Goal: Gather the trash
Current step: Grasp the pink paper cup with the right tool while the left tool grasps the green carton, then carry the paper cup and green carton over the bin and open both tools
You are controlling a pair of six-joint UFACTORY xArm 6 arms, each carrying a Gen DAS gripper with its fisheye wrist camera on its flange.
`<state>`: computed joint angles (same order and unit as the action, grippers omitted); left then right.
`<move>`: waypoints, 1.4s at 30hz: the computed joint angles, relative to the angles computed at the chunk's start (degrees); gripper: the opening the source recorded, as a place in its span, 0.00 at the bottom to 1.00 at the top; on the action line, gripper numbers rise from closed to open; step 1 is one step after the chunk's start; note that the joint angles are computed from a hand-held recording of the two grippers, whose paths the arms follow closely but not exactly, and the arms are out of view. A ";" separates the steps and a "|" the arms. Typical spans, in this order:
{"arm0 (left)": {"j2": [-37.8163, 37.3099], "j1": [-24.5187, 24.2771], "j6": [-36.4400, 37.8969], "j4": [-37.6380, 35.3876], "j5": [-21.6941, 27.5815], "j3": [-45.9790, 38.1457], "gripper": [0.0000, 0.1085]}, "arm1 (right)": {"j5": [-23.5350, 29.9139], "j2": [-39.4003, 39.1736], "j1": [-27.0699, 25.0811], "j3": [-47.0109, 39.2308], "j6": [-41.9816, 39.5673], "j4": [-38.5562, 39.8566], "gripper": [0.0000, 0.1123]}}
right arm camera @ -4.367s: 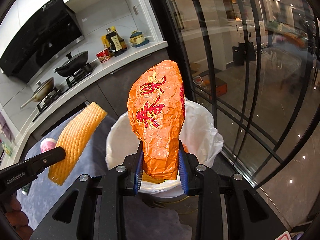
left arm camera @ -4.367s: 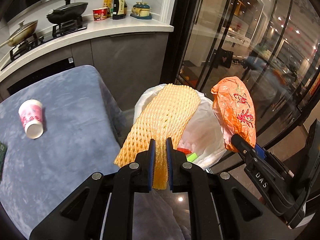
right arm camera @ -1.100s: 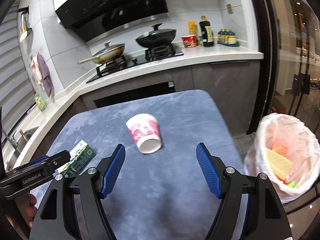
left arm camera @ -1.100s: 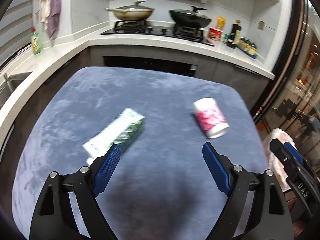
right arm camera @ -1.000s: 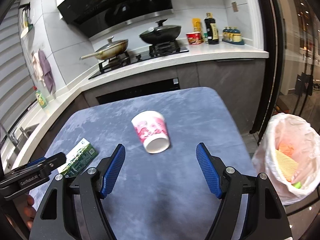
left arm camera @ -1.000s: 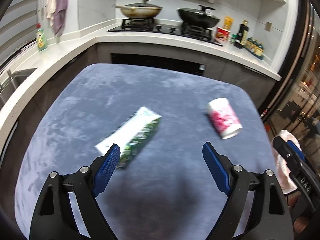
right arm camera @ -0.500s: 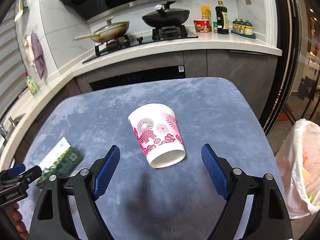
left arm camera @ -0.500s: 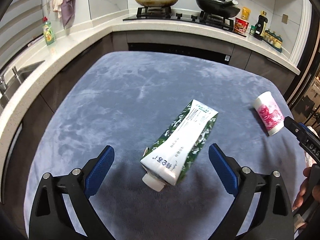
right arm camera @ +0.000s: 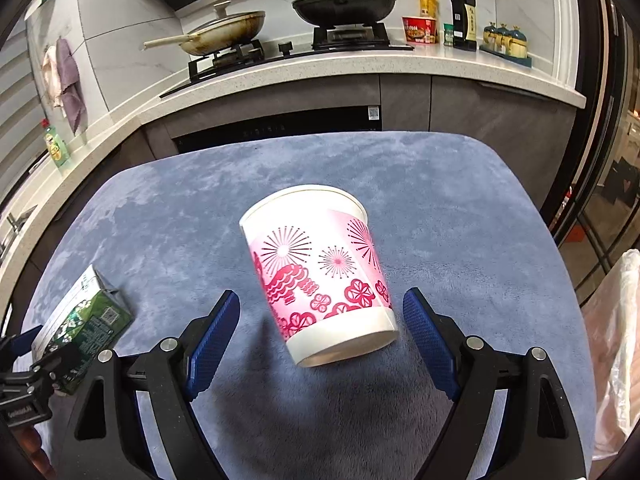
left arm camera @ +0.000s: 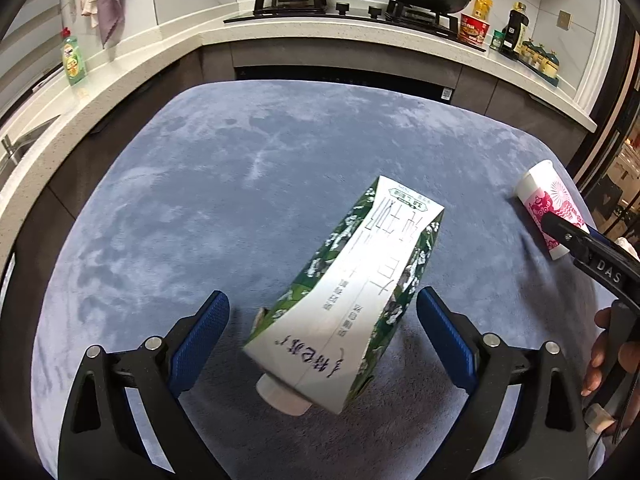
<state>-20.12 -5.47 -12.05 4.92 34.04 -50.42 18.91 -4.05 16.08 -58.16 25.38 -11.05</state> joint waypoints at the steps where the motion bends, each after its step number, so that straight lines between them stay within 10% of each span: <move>1: 0.24 -0.09 0.97 -1.05 0.20 -0.21 0.74 | 0.00 0.20 -0.04 -0.11 -0.12 0.03 0.72; 6: 0.14 -0.63 2.01 -2.89 0.43 -0.19 0.62 | 0.62 0.46 0.28 -0.19 -5.66 6.62 0.53; 26: -6.71 -11.01 -6.35 3.71 3.03 -2.56 0.53 | -1.42 -17.84 -2.23 10.77 -6.40 7.40 0.53; 42: 0.63 -30.88 -17.95 13.48 5.06 -15.62 0.51 | 3.69 -39.37 -19.14 22.18 -21.19 20.47 0.53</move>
